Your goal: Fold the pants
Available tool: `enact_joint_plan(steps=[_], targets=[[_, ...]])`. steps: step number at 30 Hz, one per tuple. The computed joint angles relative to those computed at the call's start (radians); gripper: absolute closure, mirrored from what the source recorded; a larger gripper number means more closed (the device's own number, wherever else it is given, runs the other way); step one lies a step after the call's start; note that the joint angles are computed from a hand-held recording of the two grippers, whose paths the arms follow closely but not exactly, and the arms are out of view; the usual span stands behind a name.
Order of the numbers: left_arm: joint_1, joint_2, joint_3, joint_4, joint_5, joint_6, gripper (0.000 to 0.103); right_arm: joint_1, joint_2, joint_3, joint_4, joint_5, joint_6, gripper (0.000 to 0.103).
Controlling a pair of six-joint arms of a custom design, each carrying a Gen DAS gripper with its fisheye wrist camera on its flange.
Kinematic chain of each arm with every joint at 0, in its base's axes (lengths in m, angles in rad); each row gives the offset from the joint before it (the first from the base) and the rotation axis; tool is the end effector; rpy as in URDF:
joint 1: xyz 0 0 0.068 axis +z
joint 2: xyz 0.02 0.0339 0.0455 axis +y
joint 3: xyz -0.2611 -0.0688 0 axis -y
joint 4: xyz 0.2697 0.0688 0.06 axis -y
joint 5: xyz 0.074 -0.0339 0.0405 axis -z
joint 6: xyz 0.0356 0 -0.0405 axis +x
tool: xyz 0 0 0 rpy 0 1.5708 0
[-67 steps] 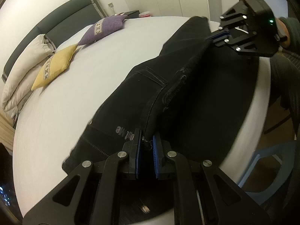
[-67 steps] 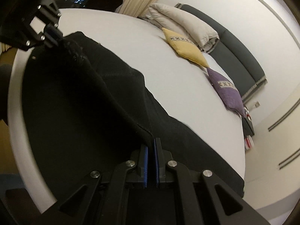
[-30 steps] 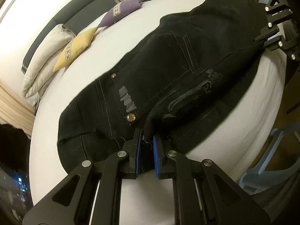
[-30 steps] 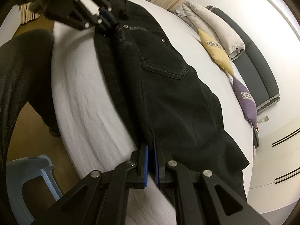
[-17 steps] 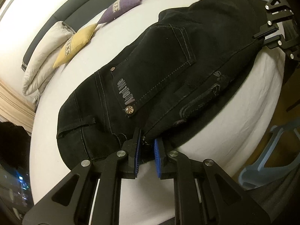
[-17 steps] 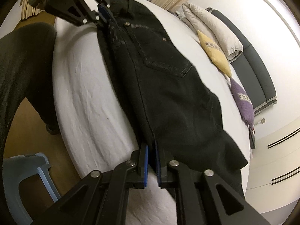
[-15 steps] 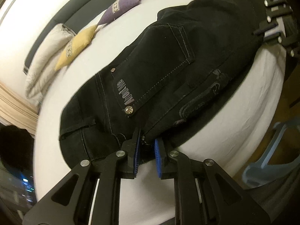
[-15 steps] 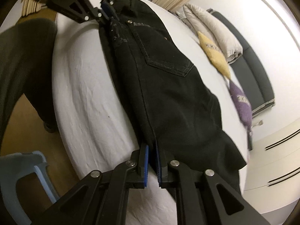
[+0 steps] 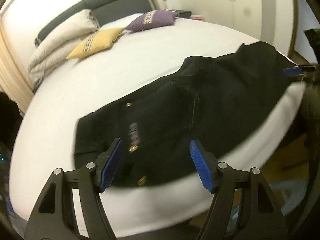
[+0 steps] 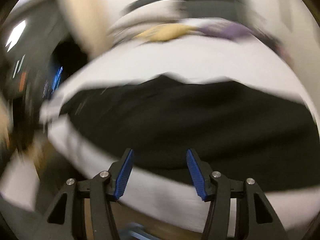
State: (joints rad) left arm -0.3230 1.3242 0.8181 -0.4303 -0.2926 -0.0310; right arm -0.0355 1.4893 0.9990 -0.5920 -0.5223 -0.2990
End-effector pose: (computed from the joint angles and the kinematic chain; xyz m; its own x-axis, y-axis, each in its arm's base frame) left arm 0.2738 -0.0808 0.2014 -0.7678 0.2257 -0.5996 0.1181 0.9697 0.2138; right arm 0.3146 0.0066 0.2071 -0.7835 -0.2276 -0.5782 -0.4541 0.8449 0.2827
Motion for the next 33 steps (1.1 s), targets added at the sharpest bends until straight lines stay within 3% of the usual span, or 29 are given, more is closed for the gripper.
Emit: enact_joint_plan(steps=[3, 6, 11, 14, 16, 21, 24, 27, 29, 30, 31, 33], targets=[[-0.007, 0.187, 0.072, 0.041, 0.019, -0.070, 0.035, -0.262, 0.174, 0.158, -0.024, -0.140, 0.125, 0.046], [0.002, 0.343, 0.136, 0.046, 0.044, -0.152, 0.035, -0.424, 0.354, 0.325, -0.027, -0.250, 0.271, 0.046], [-0.005, 0.380, 0.164, 0.041, 0.039, -0.212, 0.035, -0.501, 0.613, 0.586, -0.031, -0.360, 0.374, 0.046], [-0.002, 0.412, 0.210, 0.007, 0.051, -0.213, 0.035, -0.489, 0.739, 0.776, -0.092, -0.289, 0.284, 0.046], [-0.018, 0.438, 0.238, -0.011, 0.043, -0.230, 0.035, -0.487, 0.849, 0.970, -0.214, -0.307, 0.174, 0.046], [-0.008, 0.458, 0.257, -0.017, 0.050, -0.241, 0.034, -0.480, 1.014, 1.267, -0.380, -0.343, 0.012, 0.046], [-0.005, 0.476, 0.273, -0.016, 0.051, -0.239, 0.034, -0.465, 1.115, 1.425, -0.559, -0.338, -0.112, 0.046], [0.003, 0.423, 0.226, -0.021, 0.054, -0.233, 0.034, -0.429, 1.202, 1.576, -0.714, -0.267, -0.235, 0.045], [0.005, 0.416, 0.218, -0.015, 0.054, -0.231, 0.034, -0.424, 1.211, 1.585, -0.737, -0.275, -0.275, 0.046], [0.004, 0.415, 0.218, -0.014, 0.053, -0.232, 0.034, -0.427, 1.198, 1.559, -0.733, -0.277, -0.284, 0.056], [0.002, 0.416, 0.211, -0.007, 0.050, -0.235, 0.033, -0.423, 1.196, 1.560, -0.740, -0.276, -0.283, 0.075], [0.002, 0.419, 0.214, -0.005, 0.049, -0.236, 0.033, -0.421, 1.108, 1.411, -0.656, -0.244, -0.282, 0.080]])
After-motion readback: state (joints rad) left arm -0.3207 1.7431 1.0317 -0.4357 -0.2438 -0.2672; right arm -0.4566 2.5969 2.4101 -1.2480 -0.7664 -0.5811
